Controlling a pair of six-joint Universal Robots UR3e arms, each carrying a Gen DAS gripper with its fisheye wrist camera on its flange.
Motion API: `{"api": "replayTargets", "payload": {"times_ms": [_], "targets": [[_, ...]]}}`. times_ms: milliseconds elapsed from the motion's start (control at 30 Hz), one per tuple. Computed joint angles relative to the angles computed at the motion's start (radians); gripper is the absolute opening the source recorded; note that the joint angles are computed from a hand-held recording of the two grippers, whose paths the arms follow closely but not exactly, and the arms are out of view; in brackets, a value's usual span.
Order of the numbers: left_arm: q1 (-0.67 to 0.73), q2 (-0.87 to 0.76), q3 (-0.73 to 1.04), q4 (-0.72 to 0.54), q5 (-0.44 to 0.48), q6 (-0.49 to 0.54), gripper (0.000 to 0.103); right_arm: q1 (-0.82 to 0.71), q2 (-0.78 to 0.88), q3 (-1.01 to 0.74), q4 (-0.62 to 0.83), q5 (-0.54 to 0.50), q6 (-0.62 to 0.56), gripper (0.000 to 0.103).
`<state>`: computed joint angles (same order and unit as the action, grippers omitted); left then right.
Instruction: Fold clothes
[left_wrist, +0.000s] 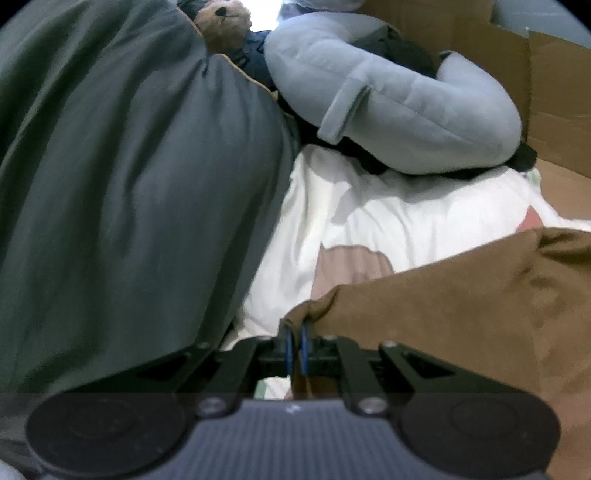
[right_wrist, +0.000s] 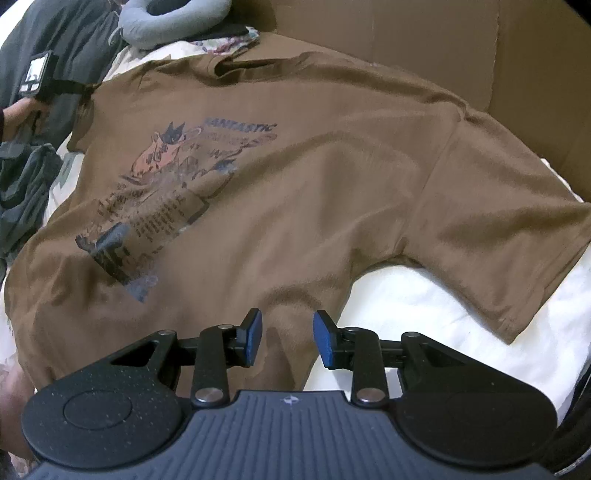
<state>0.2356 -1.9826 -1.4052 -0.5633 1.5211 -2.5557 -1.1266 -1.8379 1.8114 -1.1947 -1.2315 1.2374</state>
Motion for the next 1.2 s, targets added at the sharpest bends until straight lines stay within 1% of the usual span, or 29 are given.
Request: {"api": "replayTargets", "payload": {"times_ms": [67, 100, 167, 233, 267, 333, 367, 400, 500, 600, 700, 800, 833, 933, 1067, 1167, 1200], "targets": [[-0.012, -0.027, 0.035, -0.019, 0.025, -0.026, 0.005, -0.005, -0.005, 0.009, -0.002, -0.007, -0.004, 0.038], [-0.020, -0.043, 0.065, -0.062, 0.041, -0.041, 0.007, -0.007, -0.007, 0.012, -0.002, -0.010, -0.005, 0.038], [-0.033, -0.052, 0.077, -0.097, 0.076, -0.054, 0.014, -0.009, -0.007, 0.012, 0.000, -0.011, -0.004, 0.038], [-0.036, -0.029, 0.031, -0.071, 0.092, -0.047, 0.027, -0.014, 0.000, 0.001, 0.011, -0.008, -0.004, 0.038], [-0.030, -0.013, 0.007, -0.066, 0.087, -0.042, 0.029, -0.017, 0.002, -0.004, 0.017, -0.006, -0.005, 0.038], [-0.013, 0.024, -0.035, -0.069, 0.072, -0.042, 0.030, -0.022, 0.005, -0.009, 0.022, -0.004, -0.003, 0.038], [-0.003, 0.047, -0.056, -0.078, 0.064, -0.060, 0.030, -0.025, 0.007, -0.010, 0.024, -0.005, -0.003, 0.038], [0.010, 0.086, -0.100, -0.074, 0.053, -0.086, 0.030, -0.028, 0.008, -0.011, 0.025, -0.006, -0.002, 0.038], [0.040, 0.208, -0.241, -0.063, 0.027, -0.101, 0.030, -0.040, 0.010, -0.015, 0.033, -0.008, -0.003, 0.038], [0.083, 0.334, -0.372, -0.071, -0.023, -0.094, 0.031, -0.060, 0.007, -0.021, 0.055, -0.012, -0.020, 0.038], [0.131, 0.453, -0.482, -0.082, -0.065, -0.099, 0.034, -0.082, 0.003, -0.020, 0.065, -0.021, -0.033, 0.038], [0.195, 0.550, -0.568, -0.094, -0.149, -0.087, 0.036, -0.110, -0.001, -0.025, 0.088, -0.025, -0.051, 0.038], [0.212, 0.578, -0.596, -0.094, -0.173, -0.079, 0.039, -0.119, -0.001, -0.029, 0.098, -0.025, -0.059, 0.038], [0.227, 0.600, -0.647, -0.086, -0.184, -0.078, 0.044, -0.137, -0.008, -0.031, 0.118, -0.032, -0.077, 0.038], [0.231, 0.574, -0.710, -0.023, -0.174, -0.124, 0.044, -0.150, -0.018, -0.023, 0.126, -0.043, -0.093, 0.038], [0.217, 0.549, -0.760, 0.062, -0.159, -0.112, 0.044, -0.162, -0.023, -0.021, 0.134, -0.048, -0.104, 0.038], [0.217, 0.541, -0.762, 0.072, -0.164, -0.115, 0.044, -0.165, -0.022, -0.023, 0.135, -0.049, -0.106, 0.038]]}}
